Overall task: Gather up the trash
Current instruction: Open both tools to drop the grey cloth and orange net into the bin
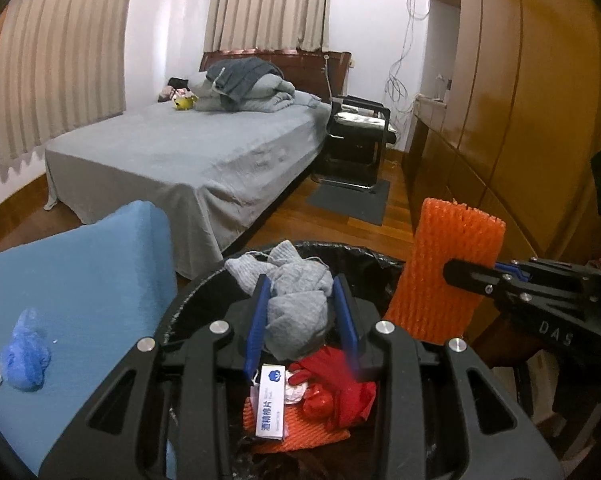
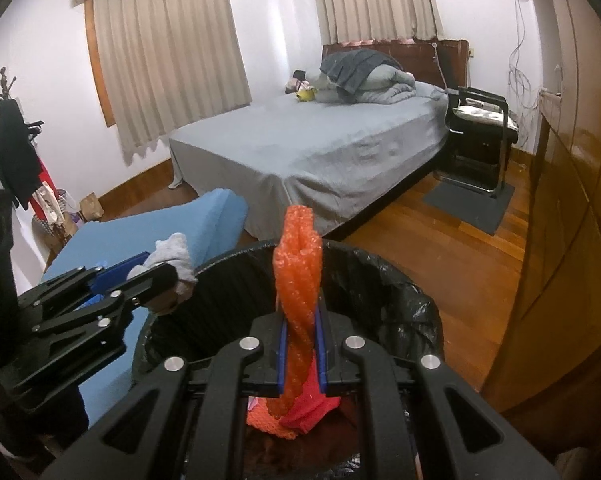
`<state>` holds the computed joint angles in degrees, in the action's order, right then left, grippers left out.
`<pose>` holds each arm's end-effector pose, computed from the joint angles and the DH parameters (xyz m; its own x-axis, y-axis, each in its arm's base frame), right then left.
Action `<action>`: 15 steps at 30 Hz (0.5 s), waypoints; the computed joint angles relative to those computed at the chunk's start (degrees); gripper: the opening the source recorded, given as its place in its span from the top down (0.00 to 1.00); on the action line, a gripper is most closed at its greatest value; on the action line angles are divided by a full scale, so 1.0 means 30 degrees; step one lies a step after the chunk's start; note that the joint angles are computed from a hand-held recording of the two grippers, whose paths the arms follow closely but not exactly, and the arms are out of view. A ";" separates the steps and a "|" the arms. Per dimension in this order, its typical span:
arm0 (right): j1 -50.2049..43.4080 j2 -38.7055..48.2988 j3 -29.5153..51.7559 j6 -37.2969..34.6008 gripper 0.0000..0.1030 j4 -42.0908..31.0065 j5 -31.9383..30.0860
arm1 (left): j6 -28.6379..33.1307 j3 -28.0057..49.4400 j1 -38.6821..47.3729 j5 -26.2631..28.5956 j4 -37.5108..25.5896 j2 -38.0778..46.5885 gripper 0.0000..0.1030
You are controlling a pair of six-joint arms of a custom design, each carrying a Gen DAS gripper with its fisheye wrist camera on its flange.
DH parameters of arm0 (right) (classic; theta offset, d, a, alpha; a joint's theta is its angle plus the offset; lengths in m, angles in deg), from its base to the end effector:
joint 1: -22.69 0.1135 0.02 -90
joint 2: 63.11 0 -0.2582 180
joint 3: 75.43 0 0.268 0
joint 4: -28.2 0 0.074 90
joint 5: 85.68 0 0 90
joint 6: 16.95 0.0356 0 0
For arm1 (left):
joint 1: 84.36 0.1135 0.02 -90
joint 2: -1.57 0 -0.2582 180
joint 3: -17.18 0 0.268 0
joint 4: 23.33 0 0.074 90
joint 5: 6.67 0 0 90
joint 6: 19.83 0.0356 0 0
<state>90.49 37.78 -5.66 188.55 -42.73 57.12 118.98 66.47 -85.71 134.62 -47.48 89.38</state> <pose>0.1314 0.2469 0.1351 -0.4029 0.4570 -0.7930 0.6016 0.7852 0.1469 0.2633 -0.0340 0.1191 -0.3043 0.4779 -0.8240 0.9139 0.3904 -0.1110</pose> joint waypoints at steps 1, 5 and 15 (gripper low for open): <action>-0.0121 -0.0128 -0.0284 -0.0288 0.89 0.0408 -0.0075 | 0.0001 0.0102 -0.0139 -0.0061 -0.0046 0.0125 0.66; -0.0413 -0.0243 -0.0968 -0.0940 0.86 0.1631 -0.0429 | -0.0440 0.0123 -0.0389 -0.0023 0.0369 0.0261 0.54; -0.0604 -0.0063 -0.0991 -0.1235 0.60 0.2097 -0.0588 | -0.0969 0.1517 0.1150 -0.0018 0.0158 0.1010 0.34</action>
